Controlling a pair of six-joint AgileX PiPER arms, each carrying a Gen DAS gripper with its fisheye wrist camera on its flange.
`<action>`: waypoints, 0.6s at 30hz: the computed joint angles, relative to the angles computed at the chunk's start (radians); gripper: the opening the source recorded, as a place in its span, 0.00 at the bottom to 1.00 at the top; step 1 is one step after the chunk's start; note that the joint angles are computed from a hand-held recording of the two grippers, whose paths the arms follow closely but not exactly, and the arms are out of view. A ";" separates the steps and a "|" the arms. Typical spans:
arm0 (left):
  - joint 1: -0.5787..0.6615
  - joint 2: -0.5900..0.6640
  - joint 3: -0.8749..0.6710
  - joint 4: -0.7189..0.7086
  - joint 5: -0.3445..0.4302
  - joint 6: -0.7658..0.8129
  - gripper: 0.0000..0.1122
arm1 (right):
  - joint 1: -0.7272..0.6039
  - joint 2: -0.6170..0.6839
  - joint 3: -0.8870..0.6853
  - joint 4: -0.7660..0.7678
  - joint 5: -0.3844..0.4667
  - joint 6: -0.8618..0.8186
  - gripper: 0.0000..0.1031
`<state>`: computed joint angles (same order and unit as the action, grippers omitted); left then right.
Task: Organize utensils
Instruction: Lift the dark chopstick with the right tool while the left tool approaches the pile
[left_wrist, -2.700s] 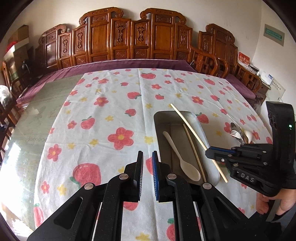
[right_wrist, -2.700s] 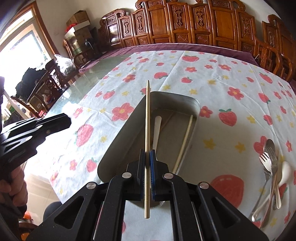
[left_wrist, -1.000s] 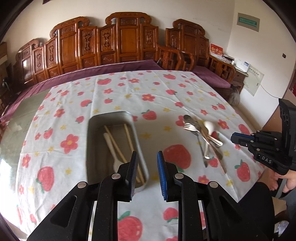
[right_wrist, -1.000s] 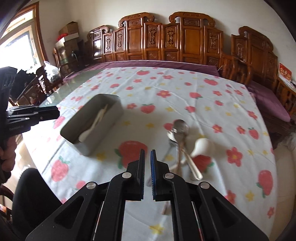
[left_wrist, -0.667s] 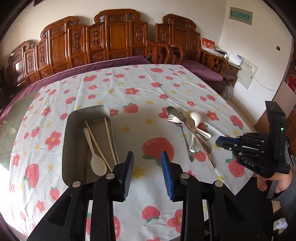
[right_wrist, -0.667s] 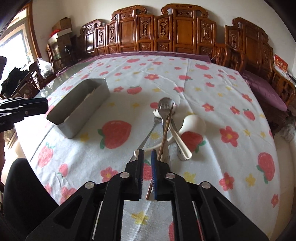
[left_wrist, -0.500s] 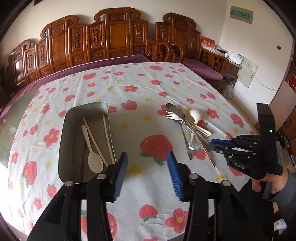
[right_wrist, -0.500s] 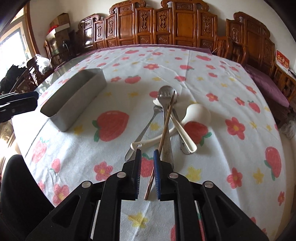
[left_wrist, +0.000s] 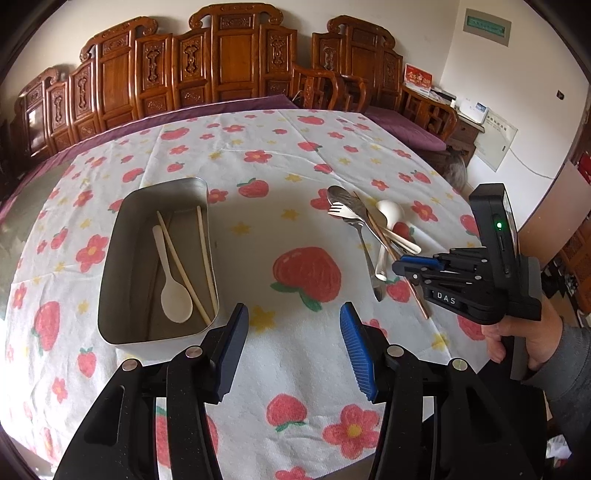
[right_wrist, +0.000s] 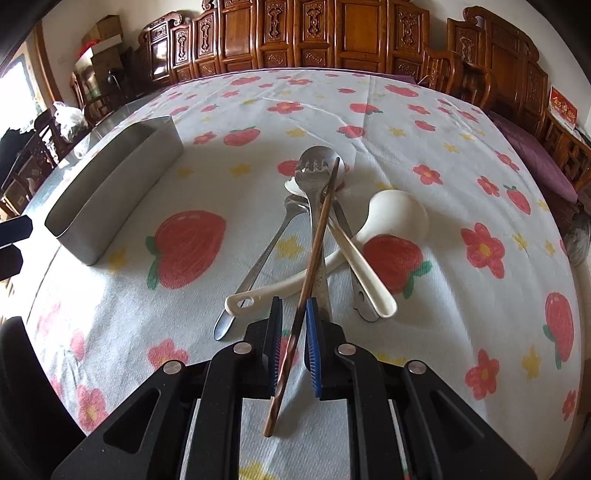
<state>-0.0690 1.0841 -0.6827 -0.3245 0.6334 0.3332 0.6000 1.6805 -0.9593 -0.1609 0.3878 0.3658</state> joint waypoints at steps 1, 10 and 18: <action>-0.001 0.000 0.000 -0.001 0.000 0.001 0.44 | 0.000 -0.001 -0.001 -0.006 0.006 0.008 0.07; -0.060 0.027 -0.002 0.035 -0.031 -0.062 0.44 | -0.061 -0.146 0.064 0.143 0.031 -0.134 0.00; -0.166 0.081 -0.015 0.120 -0.081 -0.196 0.44 | -0.075 -0.189 0.092 0.181 0.007 -0.197 0.01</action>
